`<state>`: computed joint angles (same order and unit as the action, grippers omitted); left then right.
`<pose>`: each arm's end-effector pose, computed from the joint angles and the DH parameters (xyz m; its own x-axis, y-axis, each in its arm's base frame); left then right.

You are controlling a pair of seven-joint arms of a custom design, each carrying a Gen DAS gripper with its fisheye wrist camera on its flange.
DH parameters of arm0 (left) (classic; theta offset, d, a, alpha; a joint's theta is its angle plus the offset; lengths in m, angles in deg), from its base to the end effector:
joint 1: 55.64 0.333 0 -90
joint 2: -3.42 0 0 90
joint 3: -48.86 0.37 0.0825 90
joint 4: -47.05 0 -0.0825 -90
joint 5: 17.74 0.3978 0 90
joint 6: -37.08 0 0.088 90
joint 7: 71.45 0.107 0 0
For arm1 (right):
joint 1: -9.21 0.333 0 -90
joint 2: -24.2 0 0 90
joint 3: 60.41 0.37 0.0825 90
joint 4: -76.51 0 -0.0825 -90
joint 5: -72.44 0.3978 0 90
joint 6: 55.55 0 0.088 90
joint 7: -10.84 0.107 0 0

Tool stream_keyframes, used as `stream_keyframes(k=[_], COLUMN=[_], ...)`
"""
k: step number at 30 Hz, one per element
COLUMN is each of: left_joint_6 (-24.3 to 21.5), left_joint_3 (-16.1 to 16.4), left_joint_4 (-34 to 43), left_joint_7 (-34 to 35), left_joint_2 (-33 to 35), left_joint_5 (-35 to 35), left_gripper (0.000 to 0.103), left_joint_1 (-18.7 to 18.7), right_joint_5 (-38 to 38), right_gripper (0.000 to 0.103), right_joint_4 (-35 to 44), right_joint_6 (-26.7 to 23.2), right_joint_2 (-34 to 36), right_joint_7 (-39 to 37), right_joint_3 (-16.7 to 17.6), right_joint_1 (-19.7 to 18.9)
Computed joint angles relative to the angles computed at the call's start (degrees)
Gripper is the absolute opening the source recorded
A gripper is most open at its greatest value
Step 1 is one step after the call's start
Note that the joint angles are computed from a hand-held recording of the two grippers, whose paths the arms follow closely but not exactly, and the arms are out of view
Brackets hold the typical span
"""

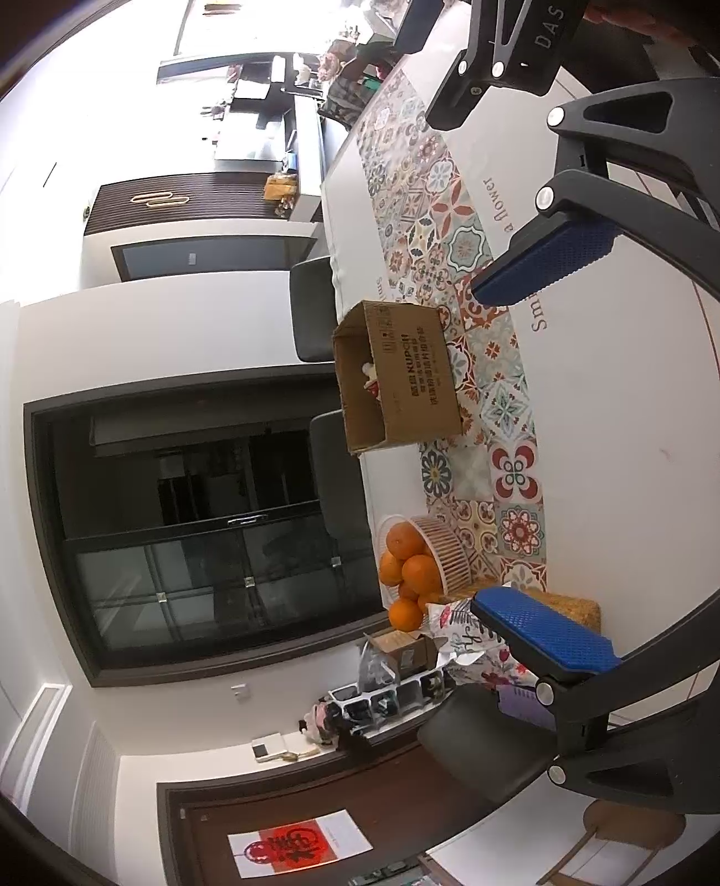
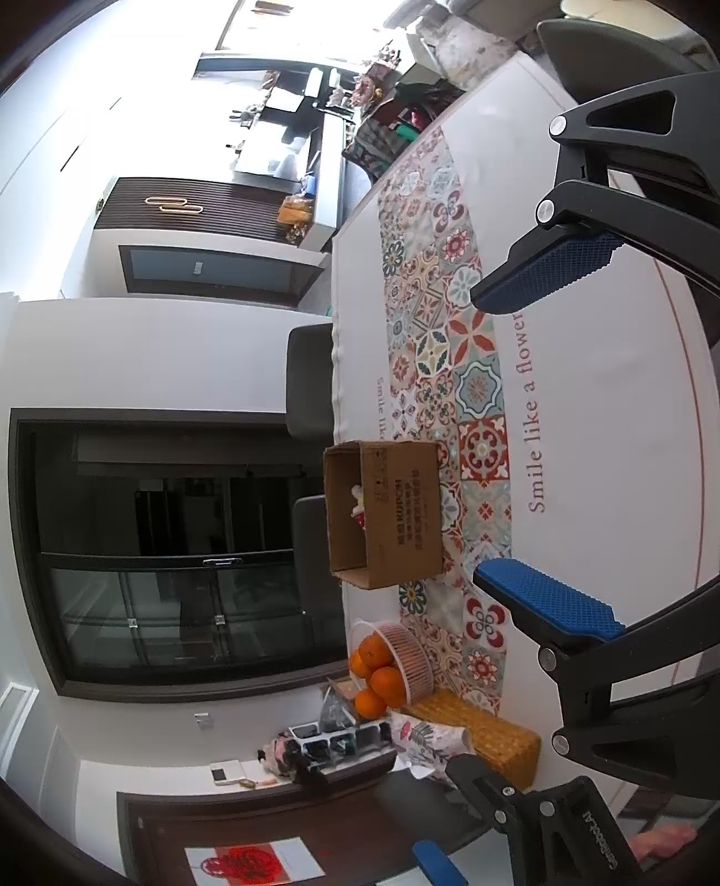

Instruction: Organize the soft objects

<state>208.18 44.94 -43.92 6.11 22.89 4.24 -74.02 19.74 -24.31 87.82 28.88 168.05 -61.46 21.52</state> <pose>0.6755 -0.2955 0.6133 -0.3970 -0.9060 -0.1467 -0.3930 0.3123 -0.8649 0.6385 0.1331 0.6352 -0.3958 -0.9182 0.0131 -0.5206 0.2126 -0.8269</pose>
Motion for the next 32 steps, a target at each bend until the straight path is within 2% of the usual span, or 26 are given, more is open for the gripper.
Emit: stream_keyframes(k=[11, 20, 32], left_joint_6=[1.2, 2.7, 2.6], left_joint_3=[-0.1, 1.2, 1.1], left_joint_4=[-2.0, -3.6, -3.6], left_joint_7=[0.6, -0.8, -1.8], left_joint_2=[-1.5, -2.8, -2.9], left_joint_5=[0.1, 1.9, 2.9], left_gripper=[0.103, 0.103, 0.103], left_joint_1=[0.5, -0.4, -0.4], right_joint_5=[-0.1, -1.7, -2.2], right_gripper=[0.091, 0.091, 0.091], right_joint_4=[-1.1, -2.1, -2.2], right_joint_6=[0.2, -0.2, -0.2], right_joint_2=[-0.9, -2.0, -2.3], right_joint_7=[1.0, 2.5, 2.4], right_joint_3=[0.5, 1.0, 1.4], right_joint_1=[0.1, 0.1, -0.2])
